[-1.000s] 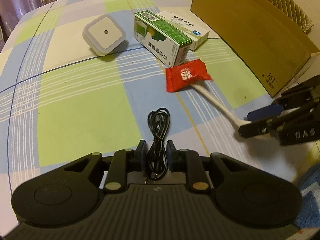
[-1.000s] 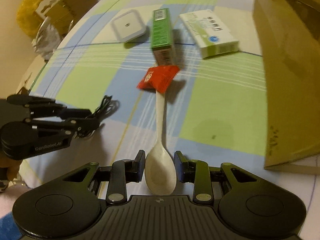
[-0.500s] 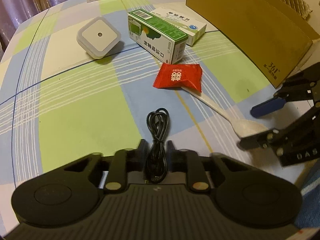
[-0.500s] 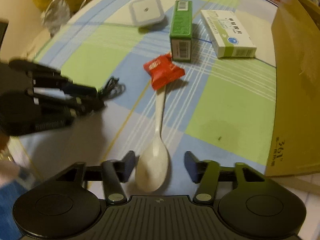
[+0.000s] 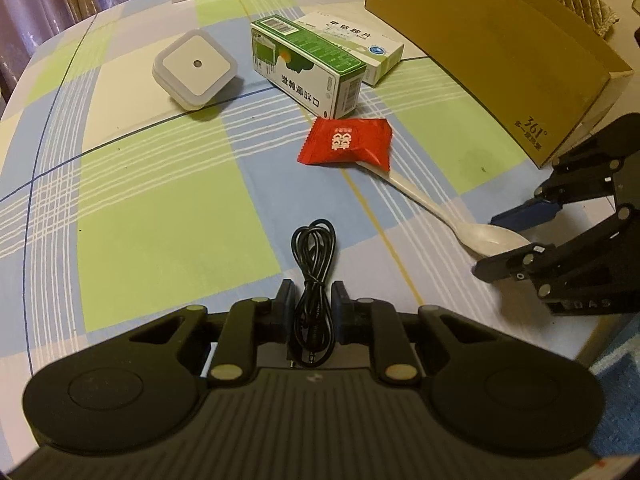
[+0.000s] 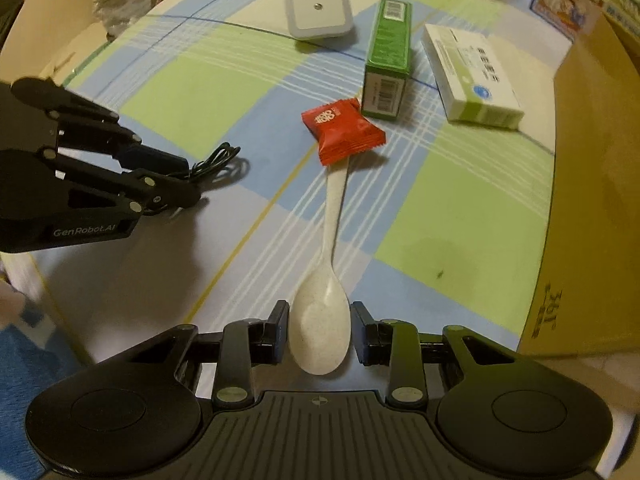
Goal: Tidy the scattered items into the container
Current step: 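Grasp the white plastic spoon with the right gripper while the left holds the cable, then carry the spoon and the black cable over the cardboard box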
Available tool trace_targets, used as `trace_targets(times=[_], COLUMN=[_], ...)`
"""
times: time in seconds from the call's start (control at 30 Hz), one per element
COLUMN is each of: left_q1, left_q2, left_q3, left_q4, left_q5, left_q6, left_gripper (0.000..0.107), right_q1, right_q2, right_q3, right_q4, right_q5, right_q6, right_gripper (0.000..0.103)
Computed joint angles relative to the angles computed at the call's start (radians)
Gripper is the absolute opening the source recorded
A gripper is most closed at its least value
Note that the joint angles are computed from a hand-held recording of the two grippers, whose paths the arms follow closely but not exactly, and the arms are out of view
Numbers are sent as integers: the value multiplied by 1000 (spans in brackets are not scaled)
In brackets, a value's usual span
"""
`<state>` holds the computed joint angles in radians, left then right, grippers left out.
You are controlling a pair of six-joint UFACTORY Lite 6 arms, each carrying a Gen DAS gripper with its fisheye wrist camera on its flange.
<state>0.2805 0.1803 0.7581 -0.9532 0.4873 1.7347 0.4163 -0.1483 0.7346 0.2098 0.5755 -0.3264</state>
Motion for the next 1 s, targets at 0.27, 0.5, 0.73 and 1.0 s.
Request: trace_targets(times=[0.27, 0.5, 0.73, 1.0], left_q1=[32, 57, 102, 29], left_q2=[-79, -121, -82, 30], left_q3=[-18, -42, -14, 42], left_q4=[58, 86, 86, 72], left_q5=[69, 94, 106, 20], left_q6=[-52, -70, -87, -126], left_gripper=[0, 0, 16, 18], right_q1=[-24, -47, -68, -113], right_q2=[-182, -323, -344, -286], right_q3=[-45, -86, -107, -101], right_q4=[-58, -58, -14, 53], right_q5=[93, 166, 154, 103], right_q6=[74, 112, 88, 13], right_gripper=[30, 30, 30, 30])
